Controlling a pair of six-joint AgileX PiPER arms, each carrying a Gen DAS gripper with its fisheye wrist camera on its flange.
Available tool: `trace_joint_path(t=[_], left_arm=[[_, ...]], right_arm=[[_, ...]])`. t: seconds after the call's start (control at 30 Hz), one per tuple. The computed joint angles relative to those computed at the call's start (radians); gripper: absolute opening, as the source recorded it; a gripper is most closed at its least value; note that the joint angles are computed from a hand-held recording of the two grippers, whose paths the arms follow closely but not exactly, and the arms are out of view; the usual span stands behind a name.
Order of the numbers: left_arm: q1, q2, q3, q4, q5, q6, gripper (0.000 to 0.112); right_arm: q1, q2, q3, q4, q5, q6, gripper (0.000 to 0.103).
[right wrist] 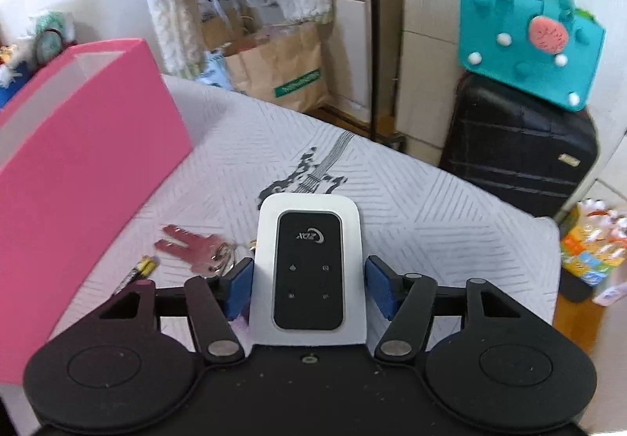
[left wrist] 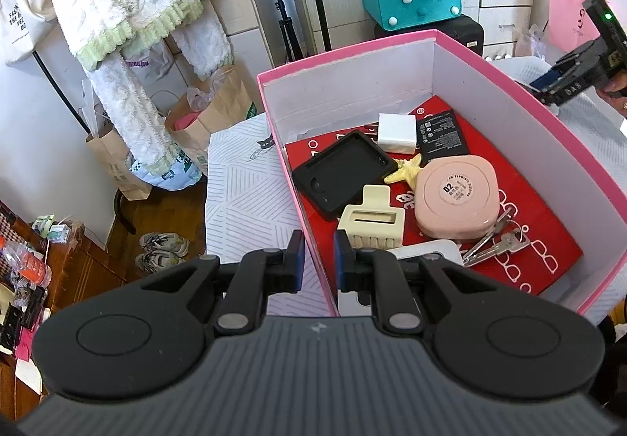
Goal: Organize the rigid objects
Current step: 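Carry the white Wi-Fi router into the pink box and release it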
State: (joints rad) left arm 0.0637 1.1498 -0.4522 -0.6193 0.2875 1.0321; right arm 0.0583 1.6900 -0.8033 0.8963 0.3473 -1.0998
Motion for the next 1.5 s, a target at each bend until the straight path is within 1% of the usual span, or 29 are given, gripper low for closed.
trace_joint_path(t=[0.03, 0.07, 0.13, 0.17, 0.23, 0.27, 0.33, 0.43, 0.53, 0.6, 0.7, 0.77, 0.83, 0.87, 0.97, 1.03, 1.07, 1.13, 1.23, 1.33, 1.43, 1.5], left_arm=[[0.006, -0.001, -0.001, 0.005, 0.005, 0.005, 0.014], [0.001, -0.002, -0.002, 0.023, 0.005, -0.011, 0.014], [0.016, -0.005, -0.005, 0.013, 0.024, 0.016, 0.014], [0.006, -0.005, -0.006, 0.033, 0.022, -0.005, 0.014], [0.019, -0.013, -0.004, 0.016, 0.035, 0.026, 0.014], [0.016, -0.016, -0.003, 0.020, 0.038, 0.020, 0.014], [0.030, -0.025, 0.000, -0.005, 0.048, 0.053, 0.014], [0.039, -0.034, 0.003, -0.020, 0.059, 0.075, 0.014], [0.046, -0.041, -0.002, -0.017, 0.077, 0.079, 0.014], [0.047, -0.045, -0.005, -0.009, 0.085, 0.078, 0.013], [0.044, -0.047, -0.009, 0.012, 0.092, 0.067, 0.012], [0.048, -0.049, -0.004, -0.003, 0.089, 0.091, 0.012], [0.052, -0.052, 0.005, -0.029, 0.080, 0.125, 0.012], [0.045, -0.053, 0.008, -0.028, 0.073, 0.122, 0.011], [0.045, -0.058, 0.017, -0.045, 0.067, 0.151, 0.011], [0.055, -0.056, 0.015, -0.060, 0.074, 0.178, 0.011], [0.055, -0.056, 0.014, -0.058, 0.076, 0.180, 0.011], [0.059, -0.055, 0.013, -0.064, 0.079, 0.197, 0.011], [0.054, -0.056, 0.015, -0.064, 0.074, 0.204, 0.011], [0.037, -0.061, 0.020, -0.036, 0.060, 0.176, 0.011], [0.023, -0.064, 0.021, -0.002, 0.051, 0.145, 0.011], [0.022, -0.065, 0.022, 0.000, 0.048, 0.144, 0.011]], right_arm=[[0.012, -0.004, 0.002, -0.035, -0.015, 0.060, 0.065], [0.019, -0.013, 0.009, -0.047, -0.024, 0.081, 0.065], [0.036, -0.050, 0.050, 0.009, -0.065, 0.031, 0.065], [0.045, -0.071, 0.069, 0.027, -0.085, 0.021, 0.065], [0.055, -0.117, 0.103, 0.072, -0.104, -0.005, 0.065], [0.060, -0.139, 0.115, 0.078, -0.106, -0.001, 0.065], [0.081, -0.197, 0.137, 0.032, -0.107, 0.054, 0.065], [0.131, -0.301, 0.159, -0.079, -0.096, 0.181, 0.065], [0.194, -0.406, 0.161, -0.149, -0.050, 0.273, 0.065], [0.242, -0.448, 0.143, -0.173, -0.017, 0.314, 0.065], [0.333, -0.459, 0.092, -0.217, 0.019, 0.377, 0.065], [0.395, -0.431, 0.046, -0.247, 0.028, 0.416, 0.065], [0.456, -0.366, -0.025, -0.286, 0.037, 0.466, 0.065], [0.481, -0.333, -0.064, -0.324, 0.050, 0.518, 0.065], [0.528, -0.187, -0.218, -0.402, 0.126, 0.653, 0.065], [0.540, -0.075, -0.339, -0.413, 0.193, 0.706, 0.065], [0.544, -0.046, -0.366, -0.414, 0.211, 0.721, 0.065], [0.552, 0.044, -0.467, -0.442, 0.261, 0.782, 0.065], [0.566, 0.121, -0.548, -0.470, 0.291, 0.836, 0.065], [0.578, 0.199, -0.638, -0.535, 0.339, 0.924, 0.065], [0.594, 0.273, -0.733, -0.596, 0.411, 0.994, 0.065], [0.607, 0.298, -0.761, -0.627, 0.425, 1.032, 0.065]])
